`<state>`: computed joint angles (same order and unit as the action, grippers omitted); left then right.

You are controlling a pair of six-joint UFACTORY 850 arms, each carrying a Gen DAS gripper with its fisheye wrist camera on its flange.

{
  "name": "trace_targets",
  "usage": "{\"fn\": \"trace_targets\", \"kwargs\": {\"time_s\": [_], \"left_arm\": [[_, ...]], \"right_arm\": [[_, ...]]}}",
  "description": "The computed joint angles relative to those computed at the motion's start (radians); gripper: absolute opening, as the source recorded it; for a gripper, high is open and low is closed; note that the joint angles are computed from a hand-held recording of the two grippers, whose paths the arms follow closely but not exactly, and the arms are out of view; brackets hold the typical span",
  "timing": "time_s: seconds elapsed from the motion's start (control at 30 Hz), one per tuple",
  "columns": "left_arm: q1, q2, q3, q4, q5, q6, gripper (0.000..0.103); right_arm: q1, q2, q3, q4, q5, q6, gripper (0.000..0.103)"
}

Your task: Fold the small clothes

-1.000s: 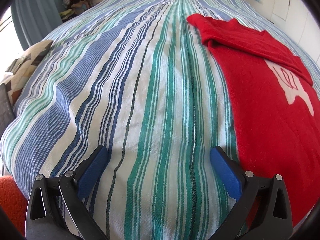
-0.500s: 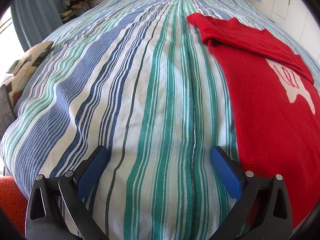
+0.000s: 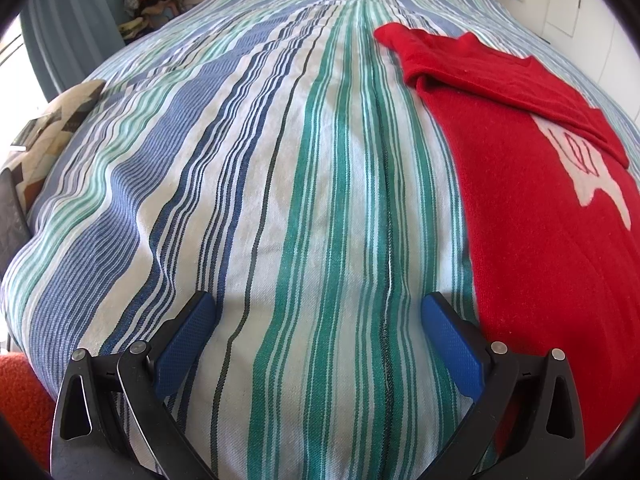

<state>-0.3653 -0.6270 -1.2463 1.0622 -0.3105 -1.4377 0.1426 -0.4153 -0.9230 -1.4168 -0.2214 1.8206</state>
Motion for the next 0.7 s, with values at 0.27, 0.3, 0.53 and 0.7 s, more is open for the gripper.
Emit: {"fn": "trace_targets", "kwargs": {"time_s": [0.27,0.3,0.53,0.7], "left_arm": [[0.002,0.0,-0.003,-0.043,0.001,0.041,0.102],[0.003,-0.001,-0.004,-0.054,0.001,0.052,0.102],[0.005,-0.004,-0.011,-0.088,-0.001,0.092,0.102],[0.003,-0.004,-0.009,-0.067,-0.002,0.07,0.102]], "right_arm": [[0.008,-0.011,-0.008,0.014,-0.011,-0.019,0.102],[0.009,-0.011,-0.008,0.014,-0.012,-0.019,0.102],[0.01,-0.015,-0.012,0.031,-0.017,-0.037,0.103],[0.012,-0.016,-0.012,0.029,-0.021,-0.037,0.103]]}}
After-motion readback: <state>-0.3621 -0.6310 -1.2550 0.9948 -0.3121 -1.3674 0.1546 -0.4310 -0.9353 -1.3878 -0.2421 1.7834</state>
